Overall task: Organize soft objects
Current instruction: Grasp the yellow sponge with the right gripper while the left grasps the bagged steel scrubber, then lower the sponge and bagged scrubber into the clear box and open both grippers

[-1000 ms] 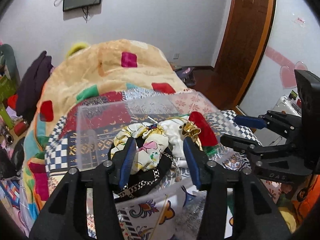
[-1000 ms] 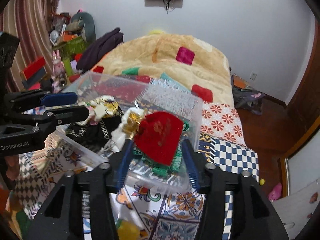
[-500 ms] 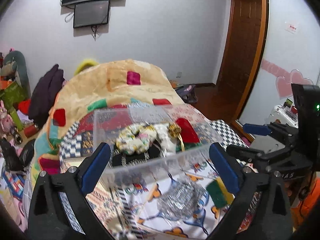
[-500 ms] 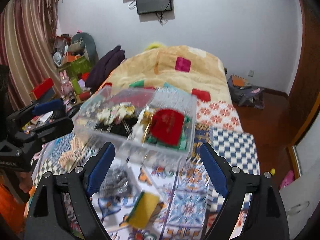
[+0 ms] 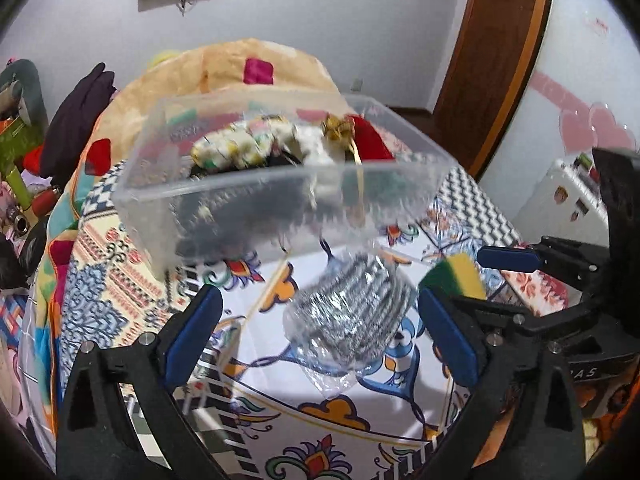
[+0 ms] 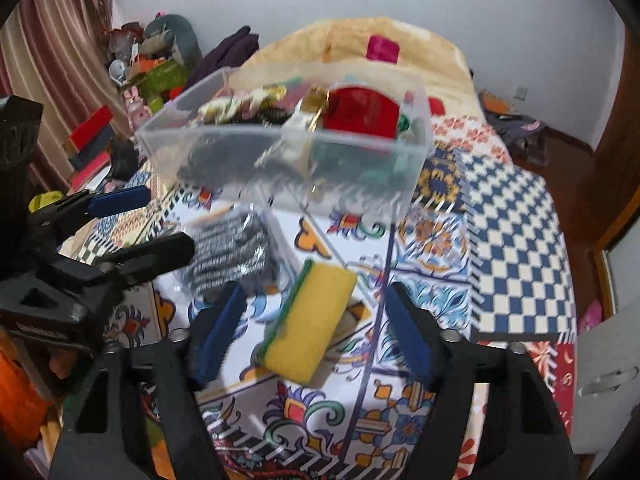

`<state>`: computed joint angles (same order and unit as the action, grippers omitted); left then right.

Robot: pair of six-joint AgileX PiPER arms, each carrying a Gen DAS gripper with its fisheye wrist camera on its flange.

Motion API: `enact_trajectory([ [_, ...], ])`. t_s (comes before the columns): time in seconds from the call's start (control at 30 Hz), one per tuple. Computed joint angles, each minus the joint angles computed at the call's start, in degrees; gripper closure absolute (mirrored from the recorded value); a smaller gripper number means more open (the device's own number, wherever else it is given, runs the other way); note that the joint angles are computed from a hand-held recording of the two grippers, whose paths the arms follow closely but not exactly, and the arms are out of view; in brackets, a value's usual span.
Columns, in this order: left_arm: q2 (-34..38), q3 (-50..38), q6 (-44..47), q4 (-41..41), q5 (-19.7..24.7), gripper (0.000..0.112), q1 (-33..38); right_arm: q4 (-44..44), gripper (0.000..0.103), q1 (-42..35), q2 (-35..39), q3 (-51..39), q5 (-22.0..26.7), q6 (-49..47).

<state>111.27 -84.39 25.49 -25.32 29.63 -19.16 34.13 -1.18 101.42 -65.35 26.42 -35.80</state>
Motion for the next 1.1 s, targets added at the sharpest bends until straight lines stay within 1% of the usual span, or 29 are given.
enact_trajectory([
  [0.03,0.4,-0.2,-0.1,0.0,0.2,0.013,-0.2,0.1,0.047,-0.1,0.2,0.0,0.3,-0.2],
  [0.07,0.9,-0.5,0.2,-0.3,0.8,0.016,-0.4,1.0,0.053,-0.3,0.4,0.2,0.6,-1.0],
  [0.1,1.5,-1.1,0.3,-0.4,1.5,0.021,-0.5,2.2,0.056,-0.7,0.6,0.5,1.1,-2.3],
  [0.13,2.1,-1.7,0.3,-0.2,2.4,0.024,-0.7,2.8,0.062,-0.8,0.8,0.5,1.5,-2.8],
  [0.17,2.6,-2.3,0.2,0.0,3.2,0.027,-0.8,3.7,0.066,-1.1,0.8,0.7,2.0,-3.6],
  [0.2,3.1,-2.9,-0.1,0.3,3.9,0.031,-1.0,5.4,0.067,-1.5,0.8,1.0,2.4,-5.3],
  [0.27,4.1,-3.7,-0.1,0.4,4.8,0.037,-1.2,6.2,0.073,-1.5,-0.2,2.1,1.7,-5.9],
  [0.33,4.8,-4.2,0.0,-0.1,5.5,0.043,-1.3,7.4,0.075,-1.8,-0.8,2.7,1.5,-7.1],
  [0.37,4.6,-3.8,0.5,-0.6,5.0,0.048,-1.2,7.8,0.076,-1.9,-1.0,2.9,1.3,-7.5],
  [0.4,4.4,-3.5,1.6,-1.6,5.0,0.055,-1.0,8.2,0.076,-2.0,-1.3,3.2,1.0,-8.0],
  [0.47,4.2,-3.3,3.2,-3.4,5.3,0.062,-0.6,8.8,0.076,-2.4,-2.1,3.8,0.7,-8.8],
  [0.5,4.0,-3.1,3.8,-4.1,5.3,0.069,-0.4,9.0,0.076,-2.5,-2.5,3.9,0.6,-9.0],
  [0.6,3.4,-2.6,5.6,-6.0,5.4,0.08,0.2,8.8,0.077,-2.3,-3.1,3.6,0.1,-8.6],
  [0.7,2.2,-1.7,6.3,-6.7,4.6,0.083,0.5,8.6,0.077,-2.3,-3.8,3.2,-0.2,-8.3],
  [0.93,-2.6,0.9,9.9,-11.1,2.4,0.084,2.4,6.9,0.077,-2.1,-6.2,0.6,-1.1,-6.9],
  [1.1,-6.2,1.0,12.3,-14.9,0.6,0.084,5.1,7.9,0.077,-1.5,-6.5,-3.2,-2.4,-6.8],
])
